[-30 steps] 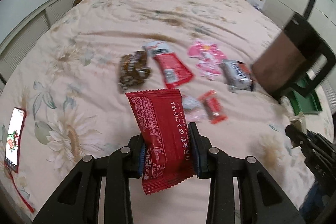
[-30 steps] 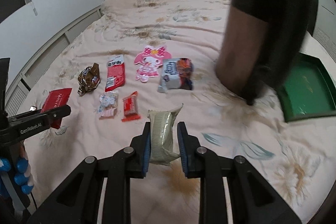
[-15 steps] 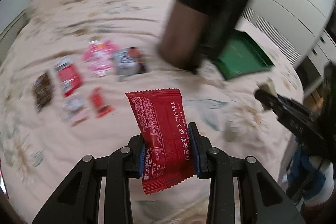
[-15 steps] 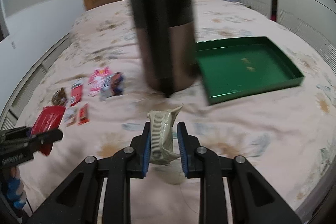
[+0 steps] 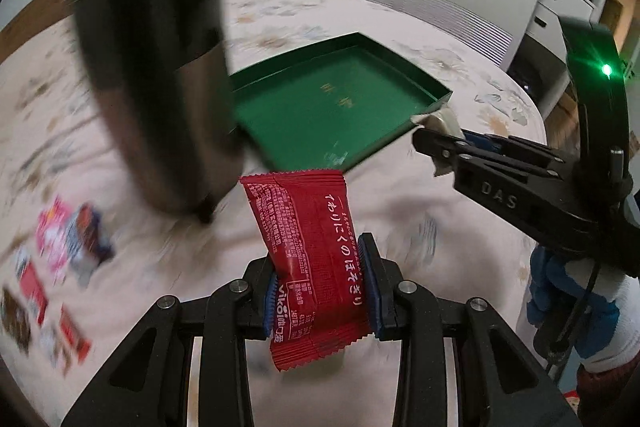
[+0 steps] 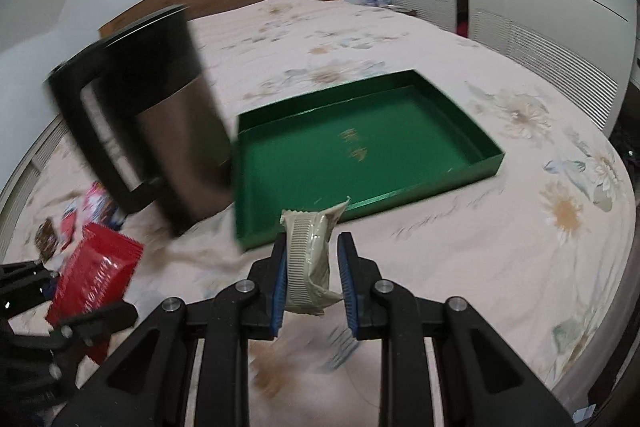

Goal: Organize snacks
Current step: 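Carry the red packet with the left tool while the right tool carries the beige item to the green tray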

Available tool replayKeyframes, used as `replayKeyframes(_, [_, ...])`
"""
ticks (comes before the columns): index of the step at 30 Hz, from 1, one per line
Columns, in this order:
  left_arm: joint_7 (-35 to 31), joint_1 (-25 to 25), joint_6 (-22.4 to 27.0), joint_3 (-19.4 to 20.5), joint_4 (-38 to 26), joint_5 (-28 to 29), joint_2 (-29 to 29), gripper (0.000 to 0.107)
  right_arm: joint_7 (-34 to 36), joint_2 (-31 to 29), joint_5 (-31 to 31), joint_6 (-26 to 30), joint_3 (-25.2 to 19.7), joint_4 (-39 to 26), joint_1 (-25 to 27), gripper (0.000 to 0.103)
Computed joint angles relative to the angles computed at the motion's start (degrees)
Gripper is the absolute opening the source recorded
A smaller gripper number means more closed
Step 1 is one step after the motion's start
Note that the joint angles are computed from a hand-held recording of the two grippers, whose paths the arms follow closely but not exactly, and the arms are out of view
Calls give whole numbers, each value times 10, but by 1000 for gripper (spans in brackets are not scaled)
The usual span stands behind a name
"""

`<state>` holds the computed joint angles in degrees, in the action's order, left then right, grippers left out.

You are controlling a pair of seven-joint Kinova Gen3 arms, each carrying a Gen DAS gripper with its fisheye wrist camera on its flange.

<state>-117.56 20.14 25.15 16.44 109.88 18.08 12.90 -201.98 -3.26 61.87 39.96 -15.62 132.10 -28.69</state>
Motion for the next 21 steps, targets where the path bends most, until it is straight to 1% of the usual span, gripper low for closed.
replayKeyframes(4, [55, 59, -29, -18, -48, -59, 50, 30, 19, 9, 36, -36, 38, -1, 41, 29])
replayKeyframes(6, [92, 96, -48, -38, -74, -98, 74, 30, 28, 20, 52, -47, 54, -6, 60, 29])
replayKeyframes(8, [123, 117, -52, -51, -100, -123, 96, 30, 32, 33, 69, -70, 74, -13, 83, 29])
replayKeyframes(9, [144, 135, -54, -64, -118, -140, 109, 30, 33, 41, 79, -82, 84, -18, 95, 29])
replayKeyframes(11, [175, 155, -56, -80, -143, -166, 128, 30, 38, 60, 95, -87, 96, -31, 108, 29])
replayKeyframes(14, [206, 162, -52, -87, -172, -186, 151, 30, 34, 85, 119, -96, 114, -46, 124, 29])
replayKeyframes(15, [220, 171, -51, -95, -185, -195, 162, 30, 28, 93, 130, -101, 120, -49, 129, 29])
replayKeyframes(18, [246, 179, -51, -104, -203, -213, 184, 30, -4, 116, 169, -113, 134, -57, 141, 29])
replayKeyframes(21, [272, 187, -46, -113, -224, -225, 208, 30, -16, 137, 190, -122, 140, -65, 151, 29])
